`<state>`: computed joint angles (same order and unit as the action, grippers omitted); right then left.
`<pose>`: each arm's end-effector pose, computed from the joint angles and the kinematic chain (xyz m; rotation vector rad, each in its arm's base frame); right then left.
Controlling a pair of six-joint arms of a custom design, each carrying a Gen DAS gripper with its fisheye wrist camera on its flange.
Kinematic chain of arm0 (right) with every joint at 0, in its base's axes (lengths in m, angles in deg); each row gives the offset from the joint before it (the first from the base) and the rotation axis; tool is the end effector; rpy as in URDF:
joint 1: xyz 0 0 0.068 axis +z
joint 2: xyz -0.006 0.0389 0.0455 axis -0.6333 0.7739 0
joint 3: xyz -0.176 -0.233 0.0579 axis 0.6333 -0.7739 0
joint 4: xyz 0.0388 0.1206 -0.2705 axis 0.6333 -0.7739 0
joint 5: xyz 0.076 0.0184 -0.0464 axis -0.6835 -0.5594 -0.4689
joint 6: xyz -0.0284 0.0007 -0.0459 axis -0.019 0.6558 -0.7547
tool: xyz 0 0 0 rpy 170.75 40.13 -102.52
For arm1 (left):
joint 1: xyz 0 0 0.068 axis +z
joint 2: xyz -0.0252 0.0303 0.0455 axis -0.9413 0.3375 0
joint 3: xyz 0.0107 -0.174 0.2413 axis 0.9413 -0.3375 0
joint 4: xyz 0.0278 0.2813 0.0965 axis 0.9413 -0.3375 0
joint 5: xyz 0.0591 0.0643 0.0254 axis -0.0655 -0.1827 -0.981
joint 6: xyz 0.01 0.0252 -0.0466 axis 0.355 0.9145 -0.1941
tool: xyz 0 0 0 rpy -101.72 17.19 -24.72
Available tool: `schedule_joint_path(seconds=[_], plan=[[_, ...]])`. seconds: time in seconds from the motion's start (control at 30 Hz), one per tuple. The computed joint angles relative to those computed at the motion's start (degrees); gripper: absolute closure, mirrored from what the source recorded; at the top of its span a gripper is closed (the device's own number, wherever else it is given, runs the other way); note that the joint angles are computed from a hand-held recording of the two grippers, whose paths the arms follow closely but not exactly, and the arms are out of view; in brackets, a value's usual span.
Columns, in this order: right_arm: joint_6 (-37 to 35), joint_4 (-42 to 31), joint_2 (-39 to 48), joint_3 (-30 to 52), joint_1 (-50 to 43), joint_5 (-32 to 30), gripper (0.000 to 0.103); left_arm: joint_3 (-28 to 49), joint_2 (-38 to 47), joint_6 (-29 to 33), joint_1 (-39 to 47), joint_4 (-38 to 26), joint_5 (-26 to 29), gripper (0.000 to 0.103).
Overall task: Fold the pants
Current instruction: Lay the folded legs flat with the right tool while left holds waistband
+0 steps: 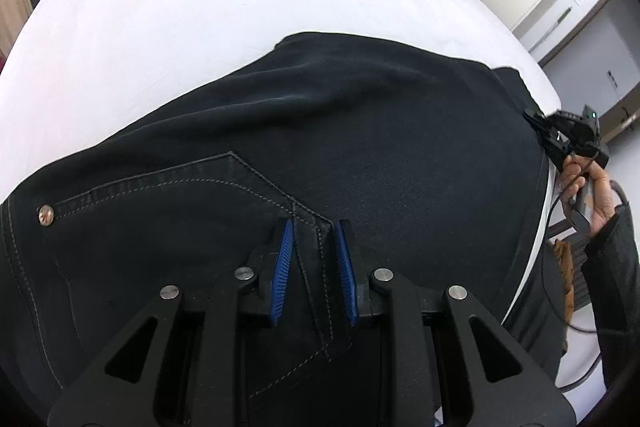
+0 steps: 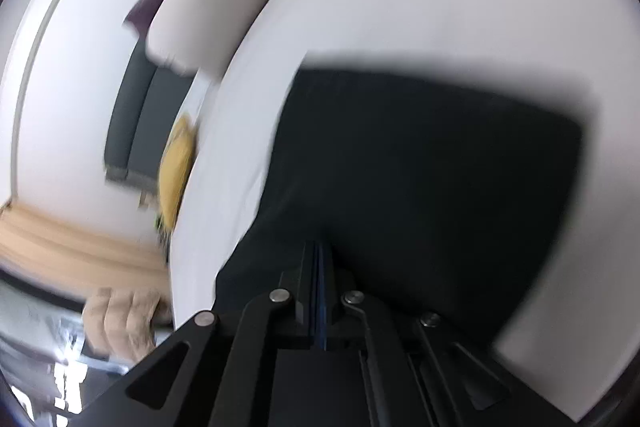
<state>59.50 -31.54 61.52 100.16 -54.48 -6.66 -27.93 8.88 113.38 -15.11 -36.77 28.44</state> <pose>0.2433 -0.0434 0.1621 0.6105 2.3867 0.9111 0.1208 0.1425 0.1852 -0.2919 2.6514 -0.3842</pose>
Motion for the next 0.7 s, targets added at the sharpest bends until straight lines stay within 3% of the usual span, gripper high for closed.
schedule_joint_path(seconds=[0.03,0.1,0.13,0.2,0.33,0.43,0.53,0.57,0.6,0.63,0.7], plan=[[0.2,-1.3,-1.6,0.6,-0.8,2.7,0.103,0.3,-0.4,-0.6,0.2,-0.2,-0.2,0.081],[-1.7,-6.5,-4.3,2.9,-2.9,6.2,0.092,1.5,-2.1,-1.0,0.7,-1.2,1.6,0.081],[-2.3,-7.8,-6.3,2.8,-3.5,5.8,0.080,2.2,-3.1,-0.8,0.4,-2.6,3.9,0.081],[-3.4,-10.8,-11.1,2.7,-1.7,3.0,0.076,3.0,-4.9,-3.3,-4.6,-3.5,7.0,0.081],[5.4,-10.6,-18.3,-0.3,16.1,1.2,0.076,2.3,-1.7,-13.5,-19.6,1.8,6.7,0.081],[13.3,-5.3,-17.7,-3.0,33.1,3.6,0.076,0.6,2.6,-19.5,-24.3,6.9,2.2,0.081],[18.6,2.9,-10.7,-4.2,44.0,7.2,0.076,-0.2,3.0,-15.3,-20.3,5.6,2.3,0.081],[18.7,2.1,-9.7,-4.4,44.8,9.6,0.078,-0.2,2.8,-14.1,-19.0,5.2,2.0,0.081],[18.4,2.6,-9.0,-5.6,42.7,9.8,0.086,-0.5,3.3,-11.3,-16.0,4.6,2.0,0.081],[17.3,4.5,-8.7,-7.4,38.3,6.8,0.102,-0.3,4.1,-8.9,-12.6,3.5,2.5,0.081],[14.0,3.1,-10.1,-8.6,31.5,6.1,0.103,0.9,8.0,-3.6,-4.6,1.0,4.6,0.081]])
